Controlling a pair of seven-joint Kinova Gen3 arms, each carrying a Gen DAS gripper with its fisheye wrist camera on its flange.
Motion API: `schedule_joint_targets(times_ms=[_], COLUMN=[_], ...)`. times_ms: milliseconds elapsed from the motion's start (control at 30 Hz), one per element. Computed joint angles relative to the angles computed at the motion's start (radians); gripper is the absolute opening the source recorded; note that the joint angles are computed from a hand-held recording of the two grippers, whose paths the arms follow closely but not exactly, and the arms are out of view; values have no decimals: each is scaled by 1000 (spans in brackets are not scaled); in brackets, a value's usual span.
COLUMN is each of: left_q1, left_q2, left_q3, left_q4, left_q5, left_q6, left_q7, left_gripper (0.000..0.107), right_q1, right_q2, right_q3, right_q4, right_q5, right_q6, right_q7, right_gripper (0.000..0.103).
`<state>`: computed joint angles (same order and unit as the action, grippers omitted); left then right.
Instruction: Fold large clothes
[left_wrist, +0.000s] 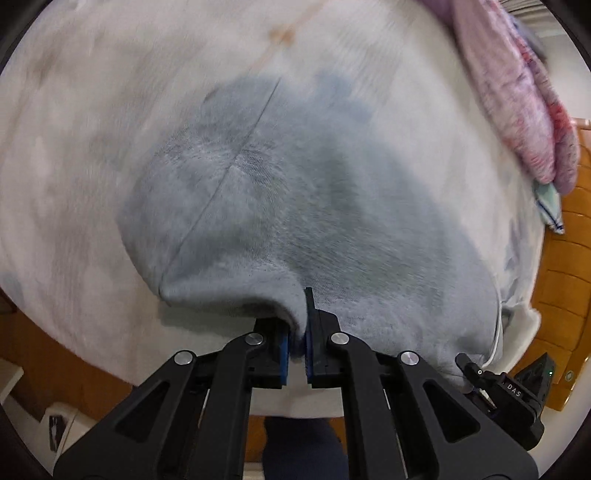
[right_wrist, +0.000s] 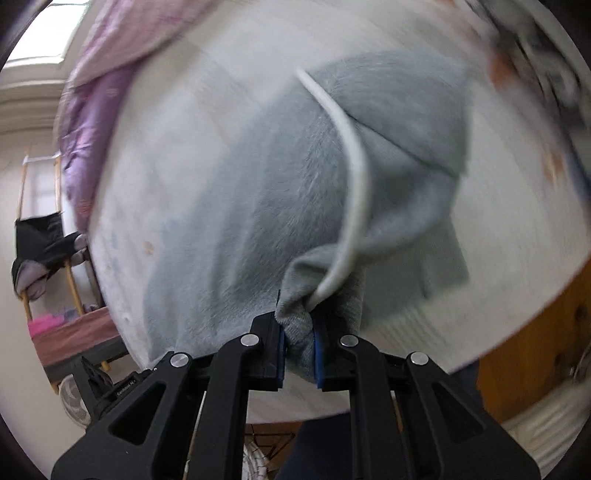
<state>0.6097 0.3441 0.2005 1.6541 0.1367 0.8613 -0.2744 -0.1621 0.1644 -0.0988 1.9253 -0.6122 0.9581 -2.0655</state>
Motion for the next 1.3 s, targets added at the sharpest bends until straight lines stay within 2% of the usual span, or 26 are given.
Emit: schedule_joint_targets(times_ms=[67,167,267,333,400,433,467,500,533,600,700,733,800,833,933,1033,1100,1200,1233,1300], left_q1=[11,17,18,-5,-21,-16,-6,6,9,35,62,64,82,64,36,-1,-23,-62,-66,-62], left_q2=[7,15,41,41,39,29,7,-18,-36,-82,-121,-118,-98,-77,-1,91,144,168,175,188], left_q3=[12,28,39,43,53,50,39,28,29,14,7,12,-5,8,-4,-22,-34,-44,-52,-62], left_q4=[79,182,220,234,220,208,209,214,209,186,143,123,79,56,-8,-80,-96,-56,-61,-87], left_q5=[31,97,100,140,146,131,132,131,117,52,-66,-103,-174,-189,-187,-175,-145,-85,-68,-65], left_q6=[-76,-187,-241,-256,-218,-178,-153,-137,-105,-35,22,30,27,21,16,61,38,-46,-47,-17], left_q7=[13,29,12,-28,-53,-41,-32,-19,3,64,113,120,117,102,50,-28,-60,-96,-92,-81], left_gripper=[6,8,18,21,32,52,59,59,59,59,59,59,59,59,59,62,65,67,68,69], right_q1=[7,-12,13,23,37,32,26,17,22,35,-14,-25,-18,-35,-49,-78,-45,87,112,105], right_q2=[12,54,101,122,118,109,101,85,69,54,44,54,89,115,198,267,317,384,400,415], right_q3=[-11,-20,-37,-29,-25,-13,-4,9,7,-17,-2,0,-12,-3,4,19,10,-48,-55,-45], right_q4=[65,105,133,112,89,66,38,13,-15,-95,-231,-272,-330,-361,-413,-399,-374,-345,-355,-377], right_q5=[-21,2,-45,-57,-57,-33,8,48,89,170,282,301,300,312,331,395,378,263,238,237], right_q6=[-41,-77,-135,-115,-74,-34,6,47,88,169,238,236,205,185,115,84,78,32,40,63], right_q7=[3,6,53,81,96,83,55,36,23,16,69,99,153,174,219,219,244,288,314,377], right_gripper=[11,11,12,14,15,19,23,30,31,31,28,21,13,9,7,5,0,0,0,0])
